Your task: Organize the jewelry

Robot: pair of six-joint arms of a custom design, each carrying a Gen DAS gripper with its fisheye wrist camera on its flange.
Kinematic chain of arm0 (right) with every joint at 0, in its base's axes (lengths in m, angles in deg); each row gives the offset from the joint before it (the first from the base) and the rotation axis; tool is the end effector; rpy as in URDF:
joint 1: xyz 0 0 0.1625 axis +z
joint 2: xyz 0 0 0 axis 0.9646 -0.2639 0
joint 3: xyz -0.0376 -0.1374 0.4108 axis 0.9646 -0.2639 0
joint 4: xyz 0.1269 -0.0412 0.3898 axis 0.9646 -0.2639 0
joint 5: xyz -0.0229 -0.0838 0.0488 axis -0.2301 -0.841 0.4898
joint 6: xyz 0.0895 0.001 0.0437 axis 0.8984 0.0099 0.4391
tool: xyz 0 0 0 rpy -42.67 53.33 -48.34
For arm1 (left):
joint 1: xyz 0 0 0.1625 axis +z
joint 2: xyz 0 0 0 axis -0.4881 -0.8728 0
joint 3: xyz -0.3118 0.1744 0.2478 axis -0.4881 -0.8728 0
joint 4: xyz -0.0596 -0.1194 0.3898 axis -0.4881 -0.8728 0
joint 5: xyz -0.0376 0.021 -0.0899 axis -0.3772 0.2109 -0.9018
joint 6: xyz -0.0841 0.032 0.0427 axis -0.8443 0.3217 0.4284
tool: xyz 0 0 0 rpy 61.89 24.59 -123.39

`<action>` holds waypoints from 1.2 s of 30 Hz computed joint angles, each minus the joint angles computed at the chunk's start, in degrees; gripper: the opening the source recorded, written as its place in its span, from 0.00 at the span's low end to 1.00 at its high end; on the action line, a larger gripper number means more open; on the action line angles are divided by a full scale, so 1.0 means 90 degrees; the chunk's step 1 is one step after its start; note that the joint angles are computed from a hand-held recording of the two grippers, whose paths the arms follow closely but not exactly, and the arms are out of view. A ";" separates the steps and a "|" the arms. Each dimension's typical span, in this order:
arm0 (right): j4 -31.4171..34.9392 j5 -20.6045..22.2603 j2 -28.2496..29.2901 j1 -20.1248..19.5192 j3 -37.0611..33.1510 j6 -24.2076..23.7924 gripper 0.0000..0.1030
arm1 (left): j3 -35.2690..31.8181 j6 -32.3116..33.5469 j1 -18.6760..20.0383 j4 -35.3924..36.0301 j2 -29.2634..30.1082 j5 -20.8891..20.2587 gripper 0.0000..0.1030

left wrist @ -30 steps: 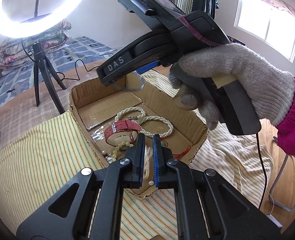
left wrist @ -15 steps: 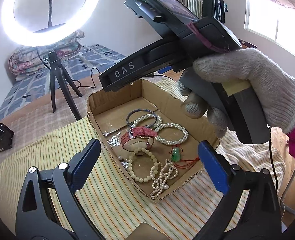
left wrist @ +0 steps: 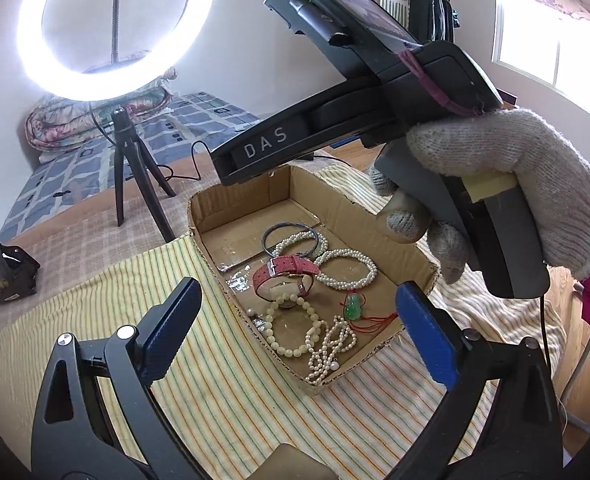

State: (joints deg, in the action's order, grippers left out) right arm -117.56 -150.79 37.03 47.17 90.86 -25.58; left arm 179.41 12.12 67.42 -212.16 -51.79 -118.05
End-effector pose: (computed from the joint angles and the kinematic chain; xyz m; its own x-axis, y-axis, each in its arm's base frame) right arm 0.4857 -0.6247 0.1117 -0.6074 -0.5622 0.5612 -0.7420 0.6538 -0.1481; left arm -0.2230 -0.4482 0.3434 -0.7176 0.1605 -0.6777 0.6047 0.6263 -0.4921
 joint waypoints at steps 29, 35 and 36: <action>-0.1457 -0.0728 -0.1705 0.1295 0.2137 0.0303 1.00 | -0.0492 -0.4113 -0.2253 0.6025 -0.2207 0.0964 0.96; -0.1860 -0.0831 -0.2029 0.1230 0.2804 0.0512 1.00 | -0.0389 -0.4856 -0.2392 0.6594 -0.2365 0.0863 0.96; -0.1937 -0.0859 -0.2072 0.1218 0.2898 0.0496 1.00 | -0.0362 -0.4946 -0.2394 0.6653 -0.2369 0.0872 0.96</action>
State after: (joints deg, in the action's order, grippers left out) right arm -134.99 -158.53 18.38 58.13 116.94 -21.11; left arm 176.15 -32.39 45.87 -152.28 -73.11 -110.20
